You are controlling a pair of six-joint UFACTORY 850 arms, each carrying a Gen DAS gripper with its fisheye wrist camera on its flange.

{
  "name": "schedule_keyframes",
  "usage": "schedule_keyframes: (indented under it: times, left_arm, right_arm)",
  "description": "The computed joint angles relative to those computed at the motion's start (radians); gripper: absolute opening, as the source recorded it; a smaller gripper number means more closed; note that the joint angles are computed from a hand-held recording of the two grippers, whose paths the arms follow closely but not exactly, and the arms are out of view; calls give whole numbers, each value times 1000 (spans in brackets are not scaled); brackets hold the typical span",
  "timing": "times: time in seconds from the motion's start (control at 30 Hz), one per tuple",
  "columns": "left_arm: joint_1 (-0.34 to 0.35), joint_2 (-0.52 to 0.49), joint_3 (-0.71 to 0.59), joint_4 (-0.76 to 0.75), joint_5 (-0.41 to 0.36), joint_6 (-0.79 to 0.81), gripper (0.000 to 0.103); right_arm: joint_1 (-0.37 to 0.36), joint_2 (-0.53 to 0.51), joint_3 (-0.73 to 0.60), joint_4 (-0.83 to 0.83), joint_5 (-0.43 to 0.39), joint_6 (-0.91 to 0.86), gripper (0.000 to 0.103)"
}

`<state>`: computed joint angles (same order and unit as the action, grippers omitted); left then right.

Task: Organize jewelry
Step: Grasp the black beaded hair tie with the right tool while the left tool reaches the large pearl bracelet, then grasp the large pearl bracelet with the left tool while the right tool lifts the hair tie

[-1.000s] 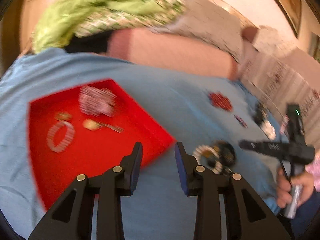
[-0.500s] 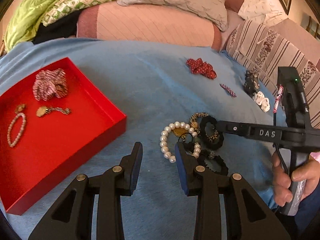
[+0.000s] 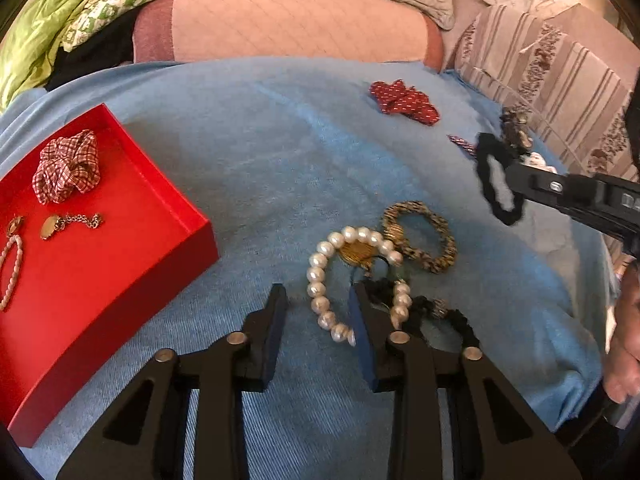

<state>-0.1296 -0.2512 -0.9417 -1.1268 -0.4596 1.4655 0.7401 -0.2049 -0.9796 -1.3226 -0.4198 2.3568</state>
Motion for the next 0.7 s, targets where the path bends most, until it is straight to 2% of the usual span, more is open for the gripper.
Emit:
schedule_keyframes:
  times: [0.07, 0.17, 0.27, 0.33, 0.47, 0.7]
  left_arm:
    - [-7, -10, -9, 3, 17, -5, 14]
    - [-14, -27, -25, 37, 23, -33, 12]
    - [-61, 3, 17, 5, 146, 84, 12]
    - [-74, 14, 30, -27, 179, 120, 11]
    - [-44, 23, 24, -121, 119, 199, 9]
    - [33, 120, 81, -466, -100, 535, 9]
  right_arm:
    - [0, 2, 1, -3, 11, 0, 10]
    - [5, 7, 3, -22, 11, 6, 10]
    - [4, -4, -9, -24, 17, -6, 10]
    - [7, -13, -20, -14, 14, -25, 10]
    - [16, -14, -25, -34, -6, -16, 10]
    - [30, -7, -23, -92, -54, 40, 10]
